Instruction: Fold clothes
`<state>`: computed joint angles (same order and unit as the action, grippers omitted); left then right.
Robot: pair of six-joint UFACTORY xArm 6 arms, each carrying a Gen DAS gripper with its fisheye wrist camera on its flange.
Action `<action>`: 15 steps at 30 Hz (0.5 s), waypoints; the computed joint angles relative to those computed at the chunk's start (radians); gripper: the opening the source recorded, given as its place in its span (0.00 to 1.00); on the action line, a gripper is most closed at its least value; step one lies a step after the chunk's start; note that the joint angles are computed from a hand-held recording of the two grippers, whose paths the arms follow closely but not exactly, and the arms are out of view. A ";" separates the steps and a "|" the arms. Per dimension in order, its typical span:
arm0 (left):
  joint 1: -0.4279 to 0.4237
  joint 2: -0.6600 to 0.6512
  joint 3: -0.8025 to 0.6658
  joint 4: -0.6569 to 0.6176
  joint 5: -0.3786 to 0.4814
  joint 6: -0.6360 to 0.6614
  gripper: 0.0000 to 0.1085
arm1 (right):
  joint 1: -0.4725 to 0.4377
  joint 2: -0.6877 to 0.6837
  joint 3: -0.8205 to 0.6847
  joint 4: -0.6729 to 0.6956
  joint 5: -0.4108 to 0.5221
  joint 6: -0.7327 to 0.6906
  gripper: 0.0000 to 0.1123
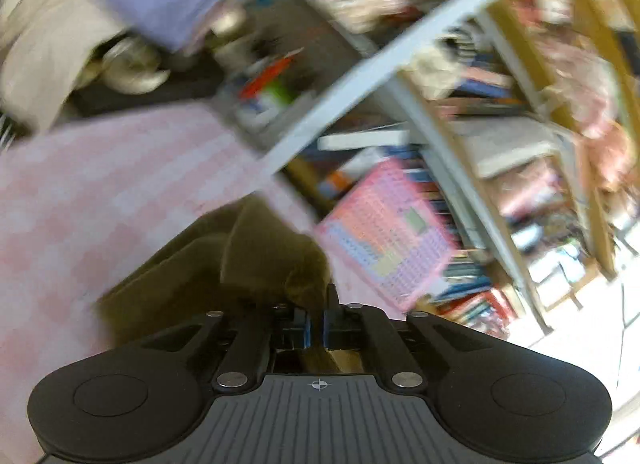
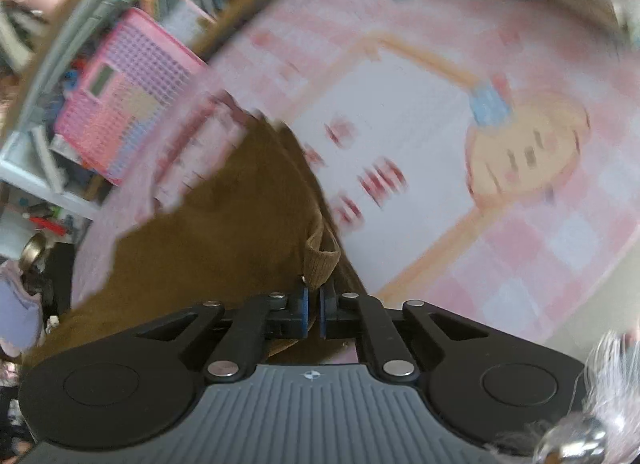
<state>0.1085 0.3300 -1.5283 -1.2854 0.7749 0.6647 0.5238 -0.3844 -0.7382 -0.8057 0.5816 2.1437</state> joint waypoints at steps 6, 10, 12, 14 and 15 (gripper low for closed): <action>0.009 0.042 0.025 0.217 -0.001 -0.210 0.04 | 0.027 -0.037 -0.084 -0.206 0.063 -0.003 0.04; 0.015 0.048 0.022 0.196 0.007 -0.214 0.07 | 0.052 0.011 -0.073 0.059 0.147 -0.214 0.05; 0.020 0.057 0.009 0.207 0.027 -0.211 0.08 | 0.048 0.036 -0.050 0.175 0.146 -0.308 0.08; 0.031 0.053 0.011 0.210 0.040 -0.200 0.14 | 0.058 0.046 -0.052 0.204 0.186 -0.326 0.16; 0.033 0.044 0.018 0.215 0.031 -0.201 0.16 | 0.067 0.046 -0.060 0.196 0.219 -0.318 0.20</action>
<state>0.1415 0.3743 -1.5102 -1.0706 0.8054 0.4638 0.5910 -0.3384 -0.7986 -0.6097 0.8002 1.8259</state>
